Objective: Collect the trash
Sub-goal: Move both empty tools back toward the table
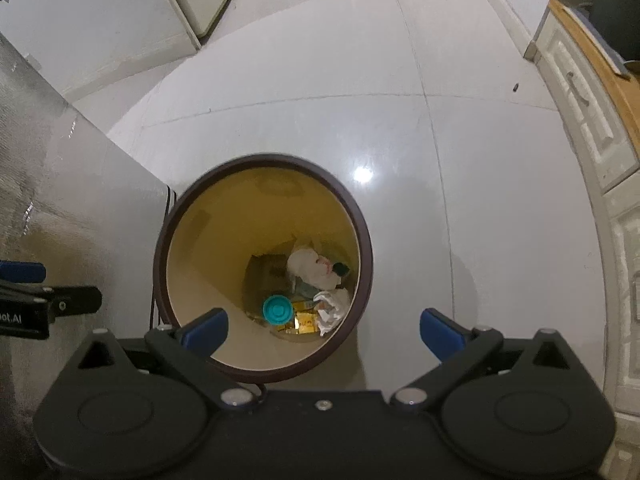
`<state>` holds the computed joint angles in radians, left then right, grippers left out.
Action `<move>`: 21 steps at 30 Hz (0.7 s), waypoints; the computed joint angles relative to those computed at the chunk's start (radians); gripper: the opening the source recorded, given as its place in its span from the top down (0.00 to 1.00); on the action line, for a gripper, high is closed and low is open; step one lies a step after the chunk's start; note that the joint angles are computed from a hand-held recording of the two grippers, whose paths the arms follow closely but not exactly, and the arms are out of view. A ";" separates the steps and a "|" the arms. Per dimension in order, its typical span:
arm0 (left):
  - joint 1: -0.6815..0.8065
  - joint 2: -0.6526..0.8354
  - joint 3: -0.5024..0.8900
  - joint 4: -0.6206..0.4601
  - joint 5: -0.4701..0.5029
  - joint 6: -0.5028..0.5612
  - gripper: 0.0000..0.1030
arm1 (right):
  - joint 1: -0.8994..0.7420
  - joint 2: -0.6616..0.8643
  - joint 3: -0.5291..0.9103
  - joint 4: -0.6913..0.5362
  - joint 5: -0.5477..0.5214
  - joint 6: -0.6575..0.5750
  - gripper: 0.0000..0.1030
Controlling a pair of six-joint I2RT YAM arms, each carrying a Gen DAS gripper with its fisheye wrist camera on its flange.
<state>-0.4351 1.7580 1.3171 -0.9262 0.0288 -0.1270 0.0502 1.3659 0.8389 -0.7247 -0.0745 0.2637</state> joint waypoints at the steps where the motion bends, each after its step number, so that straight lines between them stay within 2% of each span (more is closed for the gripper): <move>1: -0.002 -0.010 0.003 -0.008 -0.003 0.001 0.00 | -0.005 -0.012 0.004 -0.009 -0.001 0.000 0.00; 12: -0.051 -0.155 0.037 -0.073 -0.015 -0.014 0.00 | -0.030 -0.145 0.141 -0.171 -0.022 -0.007 0.00; 21: -0.099 -0.277 0.074 -0.113 -0.036 -0.052 0.00 | -0.022 -0.262 0.233 -0.284 0.002 -0.045 0.00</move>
